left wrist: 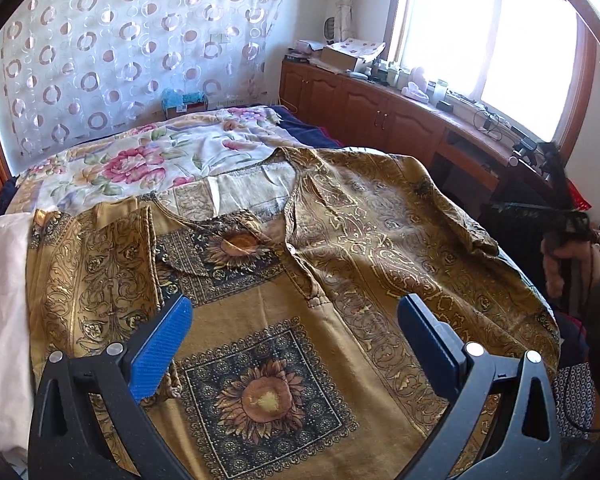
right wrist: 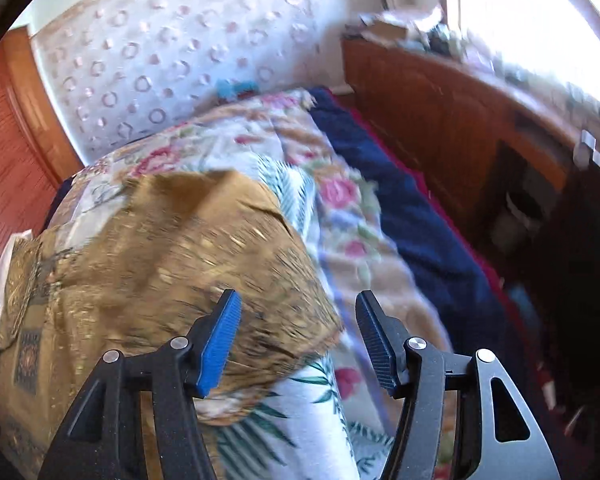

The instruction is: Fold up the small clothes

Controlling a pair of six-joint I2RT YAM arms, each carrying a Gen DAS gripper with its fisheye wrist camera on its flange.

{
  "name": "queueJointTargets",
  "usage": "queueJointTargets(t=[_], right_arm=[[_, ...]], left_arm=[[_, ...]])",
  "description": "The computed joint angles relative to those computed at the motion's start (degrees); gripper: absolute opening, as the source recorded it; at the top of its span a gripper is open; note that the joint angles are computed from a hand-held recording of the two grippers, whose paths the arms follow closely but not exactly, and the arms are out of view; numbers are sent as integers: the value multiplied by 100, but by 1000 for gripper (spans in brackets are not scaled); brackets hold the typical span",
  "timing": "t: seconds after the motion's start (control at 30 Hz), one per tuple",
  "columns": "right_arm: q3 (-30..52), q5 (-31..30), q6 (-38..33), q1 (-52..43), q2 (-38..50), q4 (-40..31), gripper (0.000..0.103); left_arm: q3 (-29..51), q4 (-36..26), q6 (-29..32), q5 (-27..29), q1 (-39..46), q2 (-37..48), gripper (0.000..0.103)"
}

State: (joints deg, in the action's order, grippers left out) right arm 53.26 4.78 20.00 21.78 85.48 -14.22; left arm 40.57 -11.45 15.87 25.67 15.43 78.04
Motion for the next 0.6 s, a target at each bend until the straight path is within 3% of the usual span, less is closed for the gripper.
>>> queueJointTargets(t=[0.13, 0.3, 0.4, 0.47, 0.53, 0.6], right_arm=[[-122, -480, 219, -162, 244, 138, 62], [-74, -1021, -1, -401, 357, 37, 61], [78, -1258, -305, -520, 308, -100, 37], [163, -813, -587, -427, 229, -218, 19], [174, -662, -753, -420, 113, -220, 11], [156, -512, -726, -322, 32, -77, 11]], left_arm=[[-53, 28, -7, -78, -87, -36, 103], [-54, 25, -25, -110, -141, 2, 103], [-74, 60, -42, -143, -131, 20, 103], [-104, 81, -42, -164, -102, 2, 103], [-126, 82, -30, -152, -27, -8, 103], [-141, 77, -13, -127, 64, -10, 103]])
